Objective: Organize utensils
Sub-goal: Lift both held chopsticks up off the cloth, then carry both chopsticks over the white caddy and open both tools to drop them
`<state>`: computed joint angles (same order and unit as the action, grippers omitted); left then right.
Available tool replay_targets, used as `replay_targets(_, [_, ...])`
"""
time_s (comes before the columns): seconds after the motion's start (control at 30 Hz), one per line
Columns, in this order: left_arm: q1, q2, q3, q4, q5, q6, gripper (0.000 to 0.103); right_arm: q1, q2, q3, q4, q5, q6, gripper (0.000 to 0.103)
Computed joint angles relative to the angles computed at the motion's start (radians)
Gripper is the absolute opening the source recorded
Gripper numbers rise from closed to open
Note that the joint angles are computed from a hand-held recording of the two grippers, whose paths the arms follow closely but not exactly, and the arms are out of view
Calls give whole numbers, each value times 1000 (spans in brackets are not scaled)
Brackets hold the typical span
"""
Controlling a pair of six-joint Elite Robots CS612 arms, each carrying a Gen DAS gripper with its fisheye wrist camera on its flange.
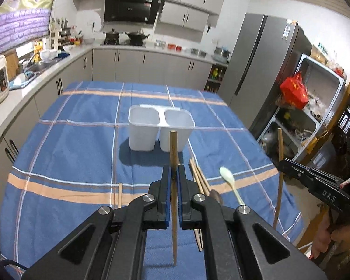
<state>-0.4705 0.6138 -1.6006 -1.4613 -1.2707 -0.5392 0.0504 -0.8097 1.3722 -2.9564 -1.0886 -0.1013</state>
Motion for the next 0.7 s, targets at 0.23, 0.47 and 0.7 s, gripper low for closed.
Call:
replay_targets(0.23, [11, -11, -2, -75, 26, 19, 0, 8, 27, -62, -5, 25, 46, 7])
replay_targets(0.47, [52, -36, 68, -3, -30, -13, 0, 21, 65, -136, 68, 27, 47, 7])
replay_targets(0.7, [111, -63, 236, 144, -200, -104, 19, 25, 109, -193, 193, 38, 66, 7])
